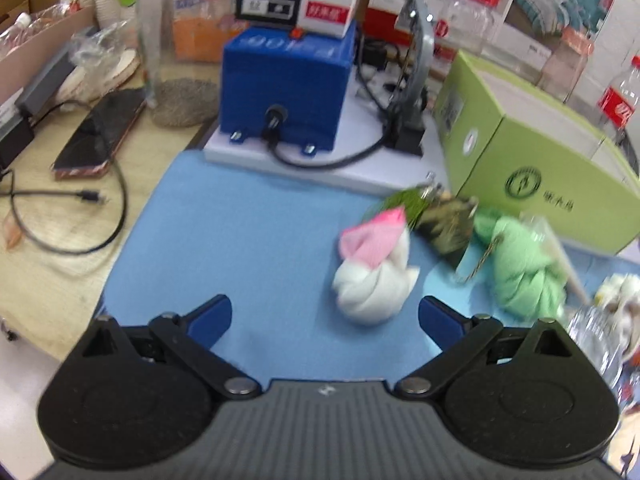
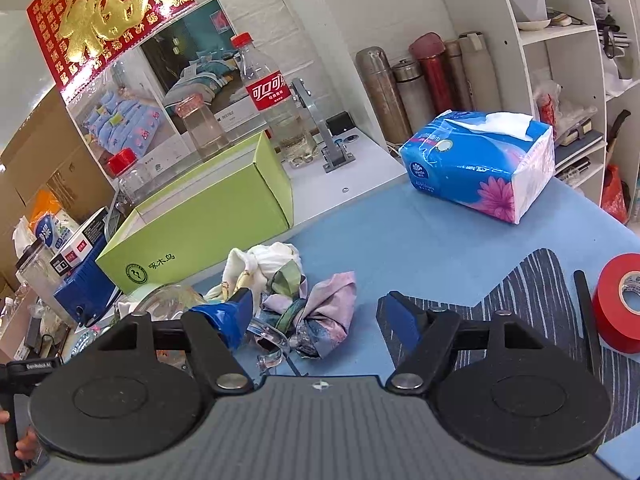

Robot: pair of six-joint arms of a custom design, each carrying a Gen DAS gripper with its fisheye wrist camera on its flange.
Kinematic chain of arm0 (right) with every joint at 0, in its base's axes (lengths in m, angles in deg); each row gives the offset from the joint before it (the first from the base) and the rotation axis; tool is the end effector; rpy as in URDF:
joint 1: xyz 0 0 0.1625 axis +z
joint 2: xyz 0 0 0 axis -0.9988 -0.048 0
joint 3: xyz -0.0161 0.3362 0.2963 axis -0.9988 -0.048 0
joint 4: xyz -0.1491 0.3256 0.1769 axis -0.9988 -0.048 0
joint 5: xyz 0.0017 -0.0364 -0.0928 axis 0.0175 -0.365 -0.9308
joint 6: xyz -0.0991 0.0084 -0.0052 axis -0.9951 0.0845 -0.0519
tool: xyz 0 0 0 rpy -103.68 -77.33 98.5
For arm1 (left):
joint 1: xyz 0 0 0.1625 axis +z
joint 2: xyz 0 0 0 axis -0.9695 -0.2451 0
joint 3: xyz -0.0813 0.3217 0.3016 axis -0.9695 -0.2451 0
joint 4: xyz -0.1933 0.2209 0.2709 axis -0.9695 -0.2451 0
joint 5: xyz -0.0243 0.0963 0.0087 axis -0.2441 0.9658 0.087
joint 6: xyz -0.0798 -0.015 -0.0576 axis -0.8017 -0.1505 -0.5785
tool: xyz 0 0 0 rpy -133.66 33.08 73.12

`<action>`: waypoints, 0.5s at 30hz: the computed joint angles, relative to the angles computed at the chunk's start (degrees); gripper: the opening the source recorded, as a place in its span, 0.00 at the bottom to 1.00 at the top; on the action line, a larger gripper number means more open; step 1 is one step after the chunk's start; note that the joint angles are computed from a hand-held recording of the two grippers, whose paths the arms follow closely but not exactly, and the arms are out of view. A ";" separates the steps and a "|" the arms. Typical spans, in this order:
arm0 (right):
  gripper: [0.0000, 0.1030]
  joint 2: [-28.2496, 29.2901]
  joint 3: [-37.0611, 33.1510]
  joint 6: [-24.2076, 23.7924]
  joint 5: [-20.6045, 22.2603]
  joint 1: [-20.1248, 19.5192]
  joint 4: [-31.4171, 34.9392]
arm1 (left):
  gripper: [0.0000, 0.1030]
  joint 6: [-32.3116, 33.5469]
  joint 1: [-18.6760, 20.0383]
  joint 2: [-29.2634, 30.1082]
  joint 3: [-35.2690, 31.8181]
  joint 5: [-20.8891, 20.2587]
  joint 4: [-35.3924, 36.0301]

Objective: Organize soft objects
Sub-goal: 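Grasp the pink-and-white sock bundle with the left tool while the right grasps the patterned cloth bundle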

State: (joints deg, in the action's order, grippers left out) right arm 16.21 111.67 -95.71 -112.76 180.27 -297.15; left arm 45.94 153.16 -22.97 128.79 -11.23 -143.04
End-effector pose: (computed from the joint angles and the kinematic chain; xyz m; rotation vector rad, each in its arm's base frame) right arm 0.1331 -0.4698 0.0152 0.2071 -2.4793 1.3318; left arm 0.0871 -0.5317 0.2575 -0.0139 2.3081 -0.9460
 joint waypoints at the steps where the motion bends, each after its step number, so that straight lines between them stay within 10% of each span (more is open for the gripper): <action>1: 0.57 -0.09 0.07 0.14 -0.02 0.04 0.05 | 0.96 0.88 0.26 1.10 -1.55 -0.30 0.58; 15: 0.58 0.36 -2.29 -8.96 -5.19 0.93 6.13 | 0.97 8.43 0.47 7.14 -4.56 6.09 -3.32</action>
State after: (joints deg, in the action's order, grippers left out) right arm 16.57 109.39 -104.67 -117.95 181.21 -291.02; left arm 54.37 153.63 -15.83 124.23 -5.14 -146.36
